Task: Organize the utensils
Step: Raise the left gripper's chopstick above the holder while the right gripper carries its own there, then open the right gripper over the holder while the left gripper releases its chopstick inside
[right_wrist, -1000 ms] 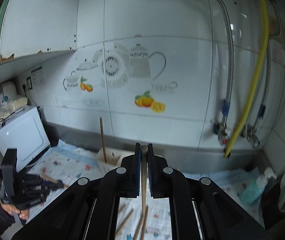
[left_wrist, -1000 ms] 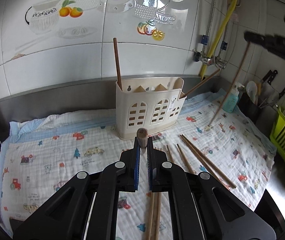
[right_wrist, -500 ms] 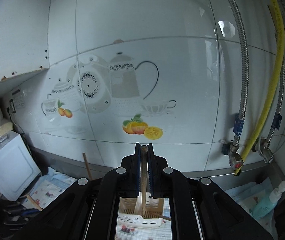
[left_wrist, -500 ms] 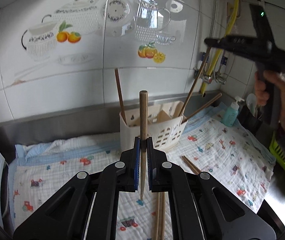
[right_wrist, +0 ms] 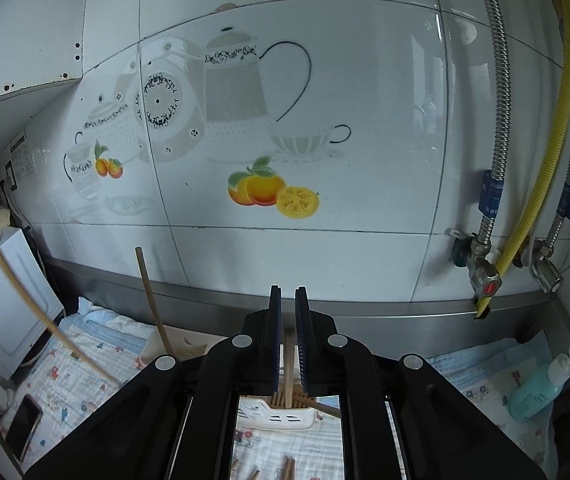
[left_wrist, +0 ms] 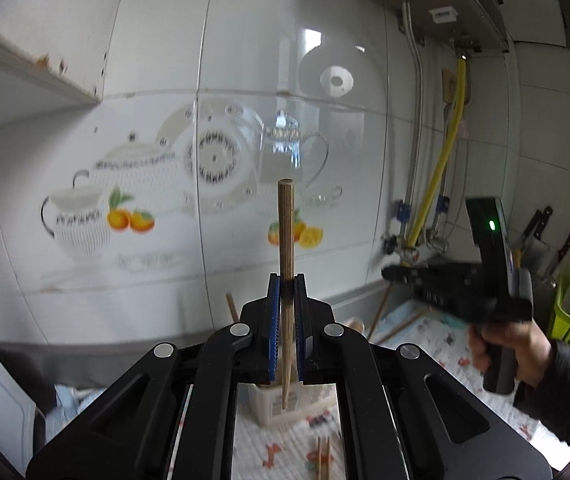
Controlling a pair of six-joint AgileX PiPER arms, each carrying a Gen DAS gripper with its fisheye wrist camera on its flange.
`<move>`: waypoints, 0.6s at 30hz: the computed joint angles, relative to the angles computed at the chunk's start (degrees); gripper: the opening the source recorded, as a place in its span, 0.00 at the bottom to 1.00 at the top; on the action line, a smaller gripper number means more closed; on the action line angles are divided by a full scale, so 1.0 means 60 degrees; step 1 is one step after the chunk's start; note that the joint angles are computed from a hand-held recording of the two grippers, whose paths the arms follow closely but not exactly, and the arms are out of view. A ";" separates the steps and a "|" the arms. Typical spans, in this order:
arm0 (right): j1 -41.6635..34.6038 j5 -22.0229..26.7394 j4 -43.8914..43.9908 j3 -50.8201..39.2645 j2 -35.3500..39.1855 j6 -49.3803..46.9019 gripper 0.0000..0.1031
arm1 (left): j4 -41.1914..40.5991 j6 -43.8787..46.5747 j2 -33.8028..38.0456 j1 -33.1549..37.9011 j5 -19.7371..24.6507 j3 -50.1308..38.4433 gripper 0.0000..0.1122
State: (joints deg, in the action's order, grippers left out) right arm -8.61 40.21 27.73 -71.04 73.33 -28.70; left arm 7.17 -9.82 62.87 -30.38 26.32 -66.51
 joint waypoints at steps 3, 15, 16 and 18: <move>-0.0196 0.0018 0.0196 0.0240 -0.0262 -0.0329 0.14 | 0.1196 -0.1105 0.0540 -0.0330 -0.0283 -0.0494 0.05; -0.1900 0.0932 0.2470 0.2513 -0.2767 -0.3415 0.26 | 0.3350 -0.3680 0.2037 -0.0343 -0.1224 -0.0524 0.05; -0.2068 0.1048 0.2643 0.2712 -0.2935 -0.3610 0.26 | 0.3329 -0.3718 0.2113 -0.0287 -0.1271 -0.0505 0.05; -0.2615 0.1470 0.3108 0.3191 -0.3301 -0.4142 0.26 | 0.2749 -0.3334 0.2241 -0.0107 -0.1435 -0.0414 0.05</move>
